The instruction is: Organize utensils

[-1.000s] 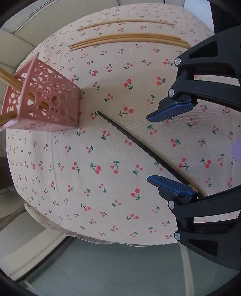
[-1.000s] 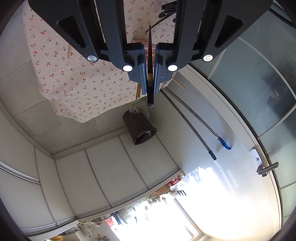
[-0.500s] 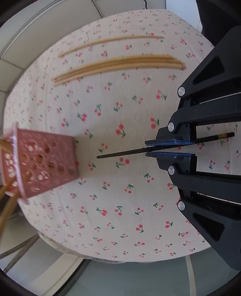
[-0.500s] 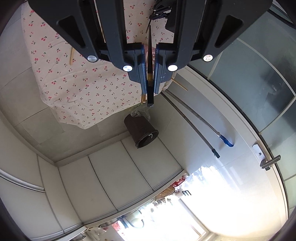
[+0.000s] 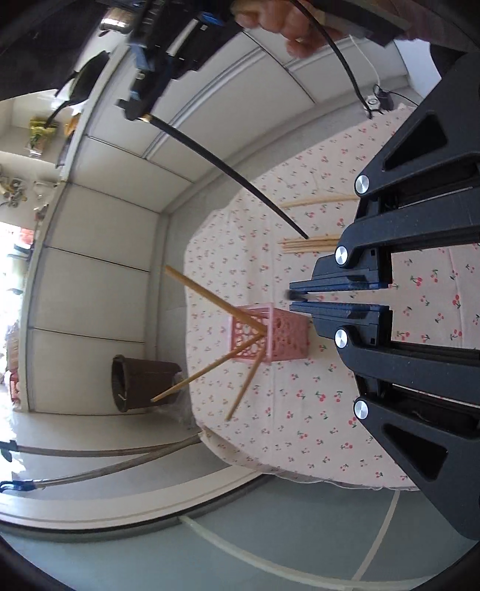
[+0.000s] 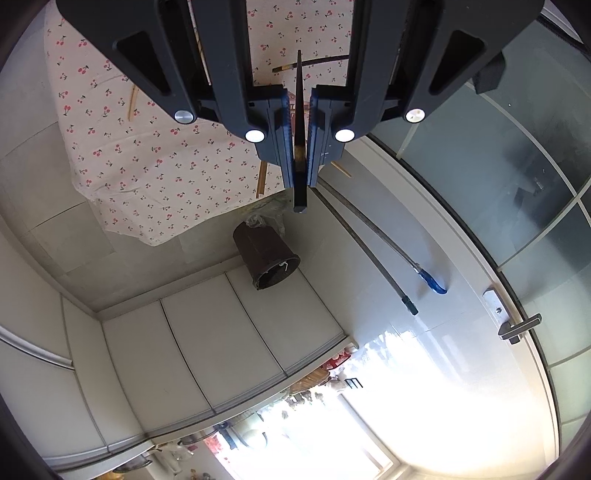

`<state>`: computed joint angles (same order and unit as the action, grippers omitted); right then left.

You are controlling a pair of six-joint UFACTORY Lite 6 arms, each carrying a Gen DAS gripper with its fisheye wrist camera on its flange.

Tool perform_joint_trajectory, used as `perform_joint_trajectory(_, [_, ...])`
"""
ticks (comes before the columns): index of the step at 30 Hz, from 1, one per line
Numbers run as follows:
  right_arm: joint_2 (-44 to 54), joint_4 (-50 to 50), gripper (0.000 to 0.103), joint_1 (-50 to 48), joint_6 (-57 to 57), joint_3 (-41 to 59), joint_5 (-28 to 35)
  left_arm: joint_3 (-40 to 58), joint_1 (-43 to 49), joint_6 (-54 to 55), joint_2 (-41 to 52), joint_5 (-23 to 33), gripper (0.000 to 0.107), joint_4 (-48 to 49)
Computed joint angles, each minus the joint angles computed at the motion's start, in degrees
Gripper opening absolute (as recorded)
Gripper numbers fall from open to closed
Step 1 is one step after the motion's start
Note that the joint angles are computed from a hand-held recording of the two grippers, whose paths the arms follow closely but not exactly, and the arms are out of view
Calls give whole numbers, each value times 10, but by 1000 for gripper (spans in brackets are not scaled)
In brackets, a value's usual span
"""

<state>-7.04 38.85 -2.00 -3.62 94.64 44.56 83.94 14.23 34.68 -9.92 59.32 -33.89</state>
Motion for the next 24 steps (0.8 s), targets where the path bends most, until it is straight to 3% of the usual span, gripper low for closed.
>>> perform_joint_trajectory(7, [67,-17,7,20,22,80,-6,270,4,-90,137,34,4,-1])
perform_joint_trajectory(12, [106,-29,7,33,32,116,-19,359,-21,-140,201,12,4,36])
perform_joint_trajectory(17, [136,-33,7,37,35,126,-40,375,-69,-178,245,-64,4,104])
perform_joint_trajectory(24, [173,-56,7,46,48,140,-65,355,-73,-185,300,-92,8,103])
